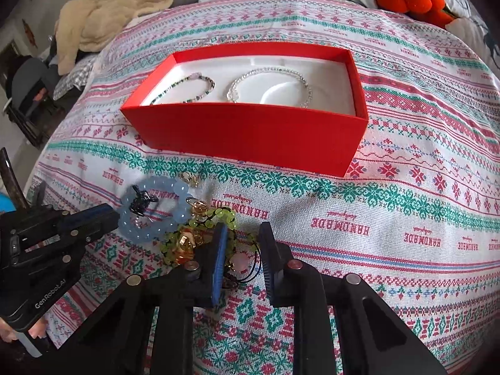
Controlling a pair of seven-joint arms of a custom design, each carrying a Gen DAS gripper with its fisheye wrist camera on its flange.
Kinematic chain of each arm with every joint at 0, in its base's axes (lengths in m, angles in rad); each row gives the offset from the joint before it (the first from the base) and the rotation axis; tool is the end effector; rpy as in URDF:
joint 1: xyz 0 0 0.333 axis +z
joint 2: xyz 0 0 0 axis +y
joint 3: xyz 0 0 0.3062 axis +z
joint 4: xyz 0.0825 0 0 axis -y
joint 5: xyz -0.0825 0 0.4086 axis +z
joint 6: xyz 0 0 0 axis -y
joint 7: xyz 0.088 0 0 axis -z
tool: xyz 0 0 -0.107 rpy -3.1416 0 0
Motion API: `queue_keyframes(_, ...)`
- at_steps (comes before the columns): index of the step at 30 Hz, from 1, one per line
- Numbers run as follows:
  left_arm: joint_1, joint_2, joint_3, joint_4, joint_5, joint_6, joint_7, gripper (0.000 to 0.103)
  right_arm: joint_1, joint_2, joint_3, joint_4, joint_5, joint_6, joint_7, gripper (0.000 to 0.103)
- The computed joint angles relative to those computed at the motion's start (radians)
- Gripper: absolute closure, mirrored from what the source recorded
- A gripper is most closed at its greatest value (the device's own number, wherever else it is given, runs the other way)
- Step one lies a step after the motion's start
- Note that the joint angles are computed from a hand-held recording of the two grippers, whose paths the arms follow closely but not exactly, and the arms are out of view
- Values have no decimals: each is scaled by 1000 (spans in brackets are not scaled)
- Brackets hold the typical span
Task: Organize jewelry
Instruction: 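Close left tool on pale blue bracelet while right closes on green beaded bracelet, then lift pale blue bracelet with left tool while right lifts green bracelet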
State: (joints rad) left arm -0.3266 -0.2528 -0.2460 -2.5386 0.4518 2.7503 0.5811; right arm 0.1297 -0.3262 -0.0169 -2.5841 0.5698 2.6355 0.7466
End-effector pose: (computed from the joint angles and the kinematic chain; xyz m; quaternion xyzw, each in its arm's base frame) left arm 0.4030 -0.2799 0.3805 -0.6914 0.6711 -0.2139 0.1607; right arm 0.4655 0.0393 0.3839 -0.8280 0.4988 -0.0870 0.2407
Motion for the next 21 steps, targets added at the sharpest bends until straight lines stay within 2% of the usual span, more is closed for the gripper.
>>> queue_keyframes(3, -15, -6, 23, -13, -50, 26, 26, 93, 1, 3, 12, -5, -15, 23, 8, 88)
queue_keyframes(6, -53, -18, 79, -44, -176, 85, 93, 93, 0, 4, 8, -5, -21, 30, 10, 97)
queue_keyframes(9, -97, -34, 134, -76, -305, 139, 167, 93, 2, -5, -6, -3, -1, 19, 3, 98)
queue_keyframes(14, -152, -47, 193, -107, -436, 208, 246, 93, -4, -43, -35, 0, 45, -8, -25, 98)
queue_keyframes(17, -207, -44, 245, -113, -515, 247, 308, 93, -11, -70, -52, 7, 76, -36, -42, 98)
queue_keyframes(19, -218, -28, 254, -96, -537, 248, 333, 93, -18, -87, -56, 8, 88, -51, -46, 98)
queue_keyframes(21, -188, -4, 219, -66, -517, 217, 325, 93, -25, -97, -59, 13, 96, -66, -47, 98)
